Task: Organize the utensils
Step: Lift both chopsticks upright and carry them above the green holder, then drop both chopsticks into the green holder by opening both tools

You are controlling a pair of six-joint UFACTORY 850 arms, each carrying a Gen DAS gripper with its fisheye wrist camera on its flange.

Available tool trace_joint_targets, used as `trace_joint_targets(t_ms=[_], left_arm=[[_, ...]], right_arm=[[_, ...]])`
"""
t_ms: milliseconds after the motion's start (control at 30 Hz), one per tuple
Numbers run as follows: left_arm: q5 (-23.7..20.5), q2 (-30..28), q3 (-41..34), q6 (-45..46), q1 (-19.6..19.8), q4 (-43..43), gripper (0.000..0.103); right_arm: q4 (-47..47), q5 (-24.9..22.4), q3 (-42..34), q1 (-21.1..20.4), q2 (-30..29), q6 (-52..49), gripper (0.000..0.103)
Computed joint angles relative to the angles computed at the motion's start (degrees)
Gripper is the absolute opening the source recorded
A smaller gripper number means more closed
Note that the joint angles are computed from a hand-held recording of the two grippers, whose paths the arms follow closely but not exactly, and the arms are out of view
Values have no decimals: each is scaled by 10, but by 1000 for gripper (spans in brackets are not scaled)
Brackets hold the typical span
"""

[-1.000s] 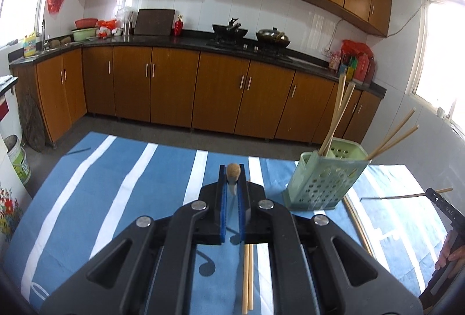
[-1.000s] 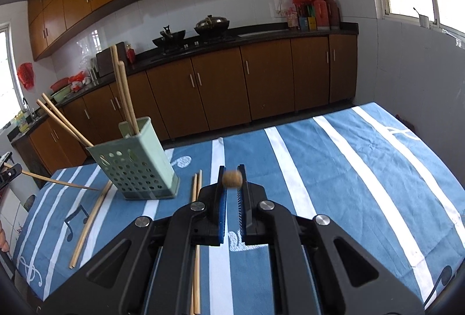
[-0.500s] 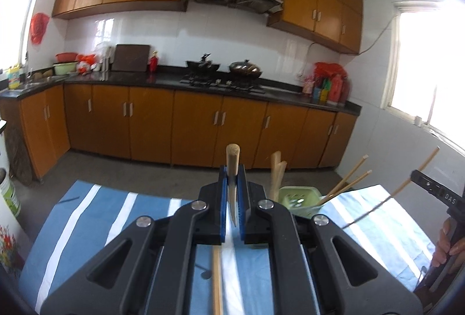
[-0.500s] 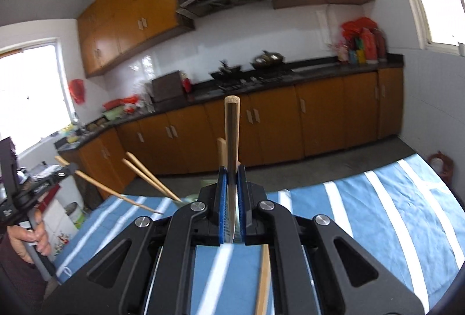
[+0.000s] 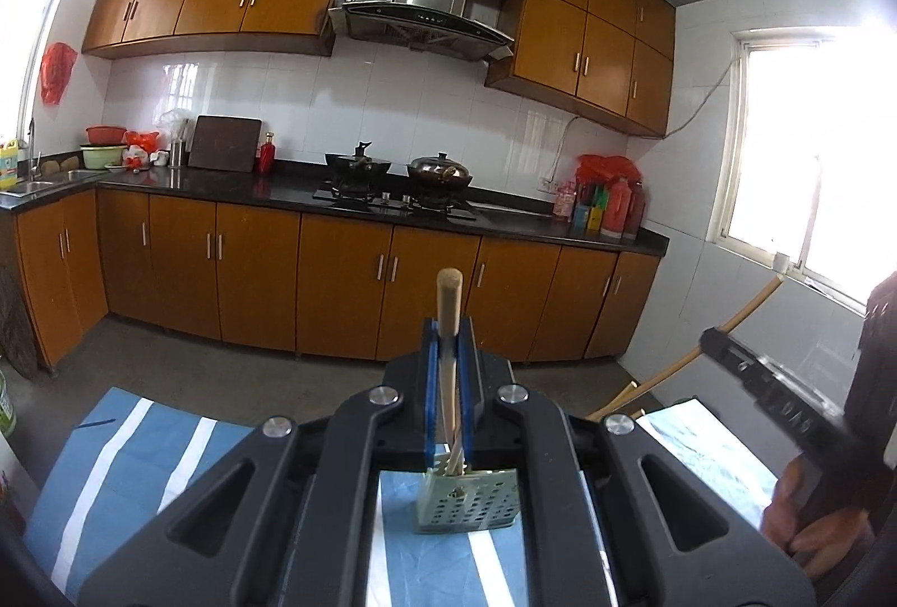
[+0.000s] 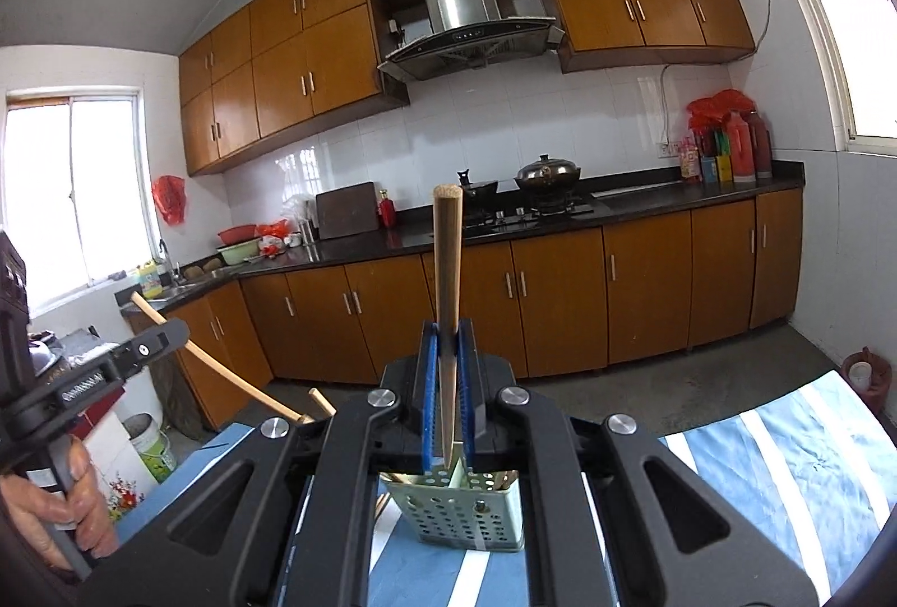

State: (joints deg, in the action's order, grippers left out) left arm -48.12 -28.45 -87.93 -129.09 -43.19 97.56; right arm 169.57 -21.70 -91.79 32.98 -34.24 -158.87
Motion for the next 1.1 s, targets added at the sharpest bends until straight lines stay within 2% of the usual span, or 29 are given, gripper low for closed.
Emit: trace_joint_targets(t_ms=[167, 267, 500, 733, 867, 1100], left_arm=[[-18, -4, -4, -12, 0, 4, 7], [-11, -11, -14, -12, 7, 6, 7], [39, -56, -77, 56, 29, -22, 7], [77, -94, -118, 113, 47, -69, 7], [94, -110, -132, 128, 57, -96, 8], [101, -108, -120, 109, 63, -100, 12]], right_arm=[[42, 6, -5, 2, -9, -43, 8], [52, 23, -23, 3, -22, -52, 8], [41, 77, -75, 6, -61, -42, 8], [-44, 120, -110, 4, -89, 47, 8], [-63, 140, -124, 5, -99, 64, 8], [-15, 142, -123, 3, -96, 22, 8]])
